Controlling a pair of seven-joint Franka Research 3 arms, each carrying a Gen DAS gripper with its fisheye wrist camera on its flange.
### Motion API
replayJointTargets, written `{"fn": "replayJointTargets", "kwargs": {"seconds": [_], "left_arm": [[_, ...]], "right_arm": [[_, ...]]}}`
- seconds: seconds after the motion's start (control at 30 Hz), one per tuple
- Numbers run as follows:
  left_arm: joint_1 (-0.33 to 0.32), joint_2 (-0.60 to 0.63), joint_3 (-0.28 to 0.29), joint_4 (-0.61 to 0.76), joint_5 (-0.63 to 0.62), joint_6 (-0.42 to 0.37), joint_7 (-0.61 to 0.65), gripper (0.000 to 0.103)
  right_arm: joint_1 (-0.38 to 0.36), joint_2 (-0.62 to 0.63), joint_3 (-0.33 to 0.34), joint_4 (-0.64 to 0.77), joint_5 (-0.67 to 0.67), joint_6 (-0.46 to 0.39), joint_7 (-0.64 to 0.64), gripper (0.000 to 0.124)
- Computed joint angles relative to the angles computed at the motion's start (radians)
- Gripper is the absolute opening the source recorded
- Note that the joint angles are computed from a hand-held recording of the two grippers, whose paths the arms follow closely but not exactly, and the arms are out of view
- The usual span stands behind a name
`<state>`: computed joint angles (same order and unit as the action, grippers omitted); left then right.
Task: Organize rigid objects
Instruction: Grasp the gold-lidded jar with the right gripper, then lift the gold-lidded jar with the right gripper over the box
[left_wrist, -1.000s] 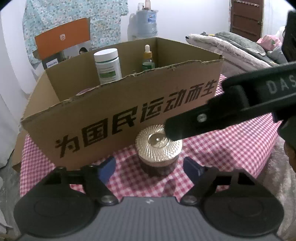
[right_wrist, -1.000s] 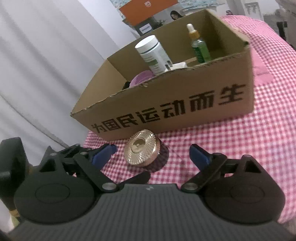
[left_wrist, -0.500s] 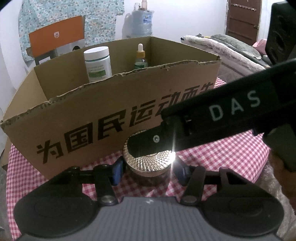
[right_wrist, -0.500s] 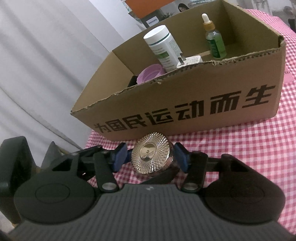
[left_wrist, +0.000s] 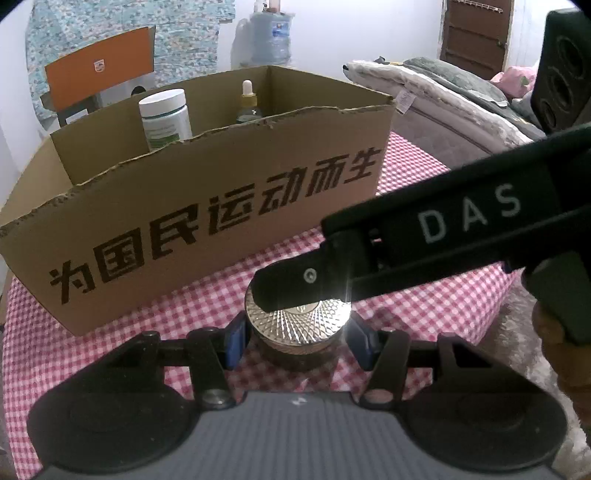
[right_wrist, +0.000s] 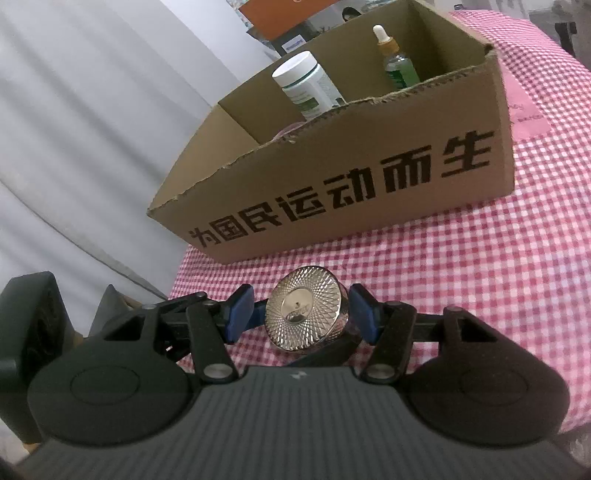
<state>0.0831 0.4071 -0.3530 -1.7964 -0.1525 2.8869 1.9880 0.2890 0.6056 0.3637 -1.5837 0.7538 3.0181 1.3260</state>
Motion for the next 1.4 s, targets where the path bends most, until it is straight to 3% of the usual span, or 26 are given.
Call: {"fn": "replayJointTargets", "kwargs": {"seconds": [0.23, 0.67, 1.4], "left_arm": [[-0.016, -0.009, 0.012, -0.017, 0.023, 0.017, -0.026, 0.057], [-0.024, 0.012, 0.018, 0.001, 0.075, 0.035, -0.060, 0.057], [-0.045, 0.038, 0.041, 0.051, 0.115, -0.008, -0.117, 0.057]], "right_arm": [[-0.039, -0.017, 0.047, -0.034, 0.046, 0.019, -0.049, 0.057], [-0.048, -0.007, 0.048, -0.019, 0.111, -0.004, -0.062, 0.056], [0.015, -0.001, -0.032, -0.007, 0.027, -0.011, 0.054, 0.046]]}}
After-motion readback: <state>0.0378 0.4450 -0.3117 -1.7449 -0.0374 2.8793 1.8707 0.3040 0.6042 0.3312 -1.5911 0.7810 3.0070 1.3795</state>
